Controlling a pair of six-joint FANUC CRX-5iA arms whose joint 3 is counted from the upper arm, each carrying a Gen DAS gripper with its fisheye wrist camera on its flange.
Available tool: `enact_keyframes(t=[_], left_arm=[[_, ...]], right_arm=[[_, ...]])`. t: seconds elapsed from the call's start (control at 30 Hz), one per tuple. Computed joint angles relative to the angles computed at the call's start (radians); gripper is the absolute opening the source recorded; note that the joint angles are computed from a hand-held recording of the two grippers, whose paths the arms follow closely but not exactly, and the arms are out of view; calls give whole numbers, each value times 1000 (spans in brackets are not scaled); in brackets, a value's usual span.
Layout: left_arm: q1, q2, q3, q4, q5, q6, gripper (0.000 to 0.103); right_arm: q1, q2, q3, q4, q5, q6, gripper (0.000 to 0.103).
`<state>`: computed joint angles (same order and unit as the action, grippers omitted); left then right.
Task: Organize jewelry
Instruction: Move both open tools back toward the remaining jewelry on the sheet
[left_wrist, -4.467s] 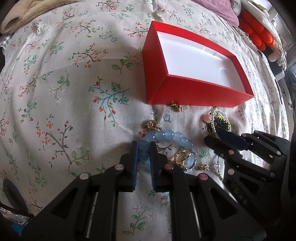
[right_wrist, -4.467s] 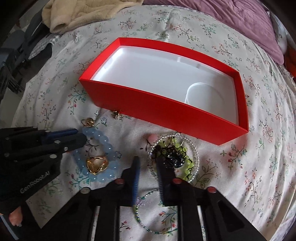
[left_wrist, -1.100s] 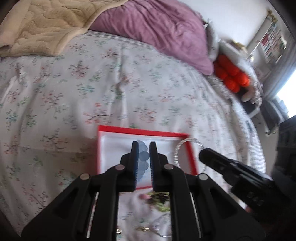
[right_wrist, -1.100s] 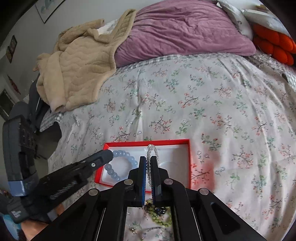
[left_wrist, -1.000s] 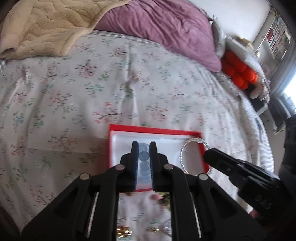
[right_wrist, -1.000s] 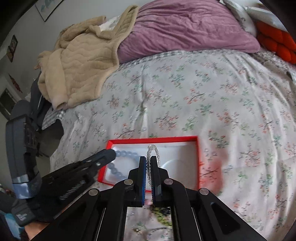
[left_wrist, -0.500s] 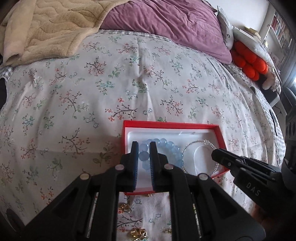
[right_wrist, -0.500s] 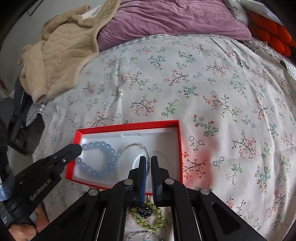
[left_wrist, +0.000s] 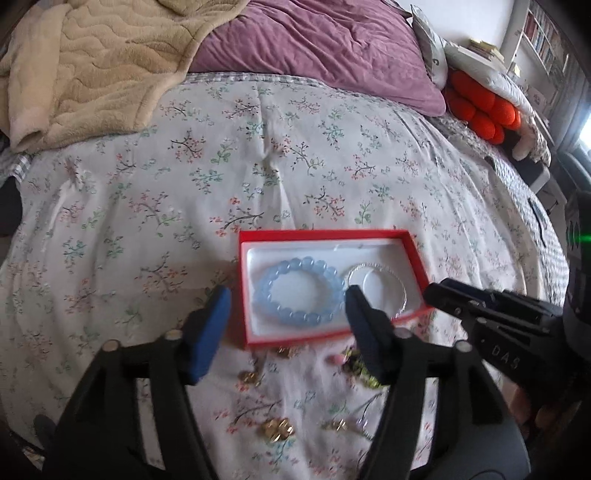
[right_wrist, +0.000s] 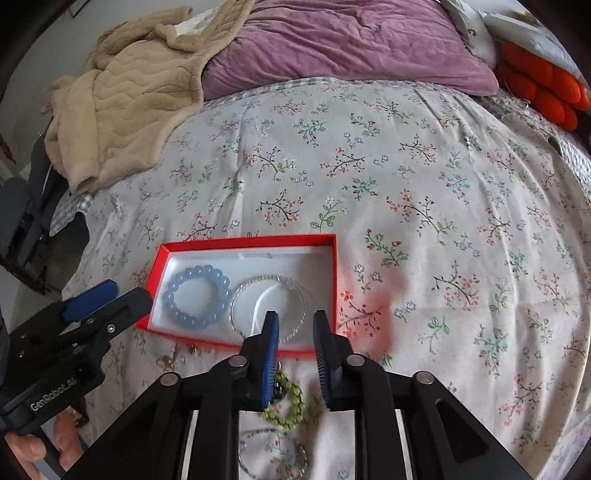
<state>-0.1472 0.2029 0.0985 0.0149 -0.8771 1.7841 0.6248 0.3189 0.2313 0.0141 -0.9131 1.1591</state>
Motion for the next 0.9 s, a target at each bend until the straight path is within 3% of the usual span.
enact_keyframes(t=[0.07, 0.13, 0.27, 0.43, 0.9], left_arm=[[-1, -15, -8, -12, -19, 3, 75], [2, -30, -26, -15, -27, 9, 78], [11, -53, -61, 1, -52, 13, 81], [10, -63, -83, 6, -97, 16, 84], [7, -49, -109, 34, -185, -5, 86]], right_arm=[[1, -16, -19, 2, -1, 2, 33], [4, -33, -43, 14, 5, -6, 58], [8, -66, -85, 24, 13, -16, 61], [13, -101, -128, 32, 3, -35, 75], [51, -100, -173, 65, -106, -38, 80]])
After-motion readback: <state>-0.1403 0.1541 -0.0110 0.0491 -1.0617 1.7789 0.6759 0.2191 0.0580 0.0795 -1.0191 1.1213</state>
